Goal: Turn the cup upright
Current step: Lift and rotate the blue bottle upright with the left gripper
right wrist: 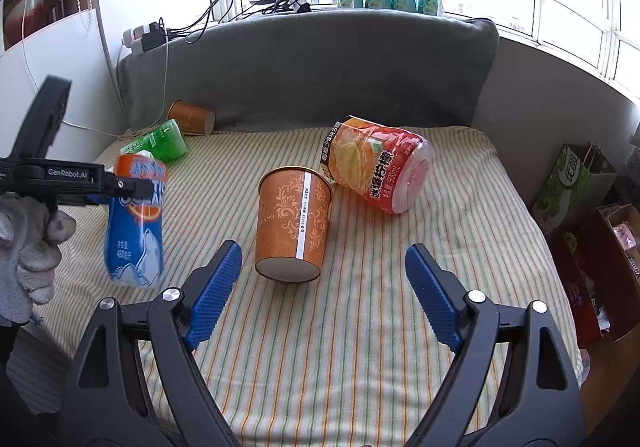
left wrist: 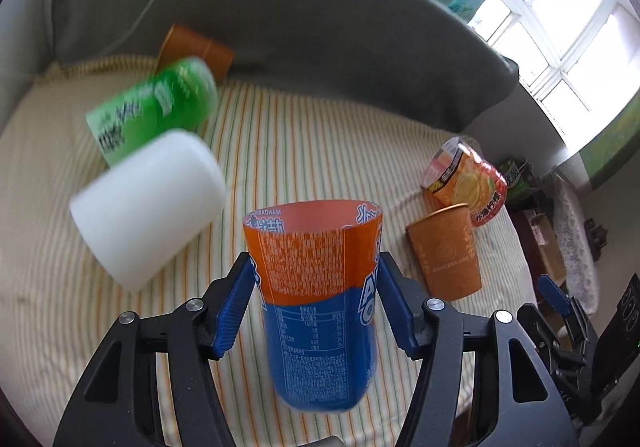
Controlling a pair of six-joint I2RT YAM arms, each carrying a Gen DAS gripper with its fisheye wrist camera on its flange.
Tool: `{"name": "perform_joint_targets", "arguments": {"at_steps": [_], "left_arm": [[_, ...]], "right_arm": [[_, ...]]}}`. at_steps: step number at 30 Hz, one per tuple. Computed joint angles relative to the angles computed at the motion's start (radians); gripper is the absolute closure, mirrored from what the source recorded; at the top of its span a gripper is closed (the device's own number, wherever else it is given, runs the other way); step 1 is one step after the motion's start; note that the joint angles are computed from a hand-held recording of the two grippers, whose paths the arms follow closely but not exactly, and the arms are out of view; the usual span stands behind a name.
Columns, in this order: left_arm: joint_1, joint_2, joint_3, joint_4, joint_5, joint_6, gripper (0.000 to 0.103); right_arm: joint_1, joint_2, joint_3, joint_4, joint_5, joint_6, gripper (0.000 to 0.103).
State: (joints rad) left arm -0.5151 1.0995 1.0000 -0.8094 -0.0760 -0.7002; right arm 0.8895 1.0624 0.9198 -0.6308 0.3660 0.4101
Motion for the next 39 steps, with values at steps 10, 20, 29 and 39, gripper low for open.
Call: {"name": "perform_joint_targets", "arguments": {"at_steps": [10, 20, 29, 39], "left_arm": [[-0.17, 0.048, 0.026, 0.019, -0.254, 0.02, 0.043], [-0.259, 0.076, 0.034, 0.024, -0.41, 0.033, 0.043], [-0.274, 0.105, 0.03, 0.059, -0.44, 0.056, 0.043], [-0.24, 0.122, 0.03, 0.107, -0.416, 0.105, 0.041]], "right_arm": [[-0.013, -0.006, -0.008, -0.001, -0.015, 0.006, 0.017], [-0.024, -0.012, -0.018, -0.001, -0.029, 0.012, 0.017], [-0.022, -0.011, -0.019, 0.003, -0.031, 0.015, 0.017], [-0.025, -0.017, -0.021, -0.001, -0.029, 0.026, 0.017]]}}
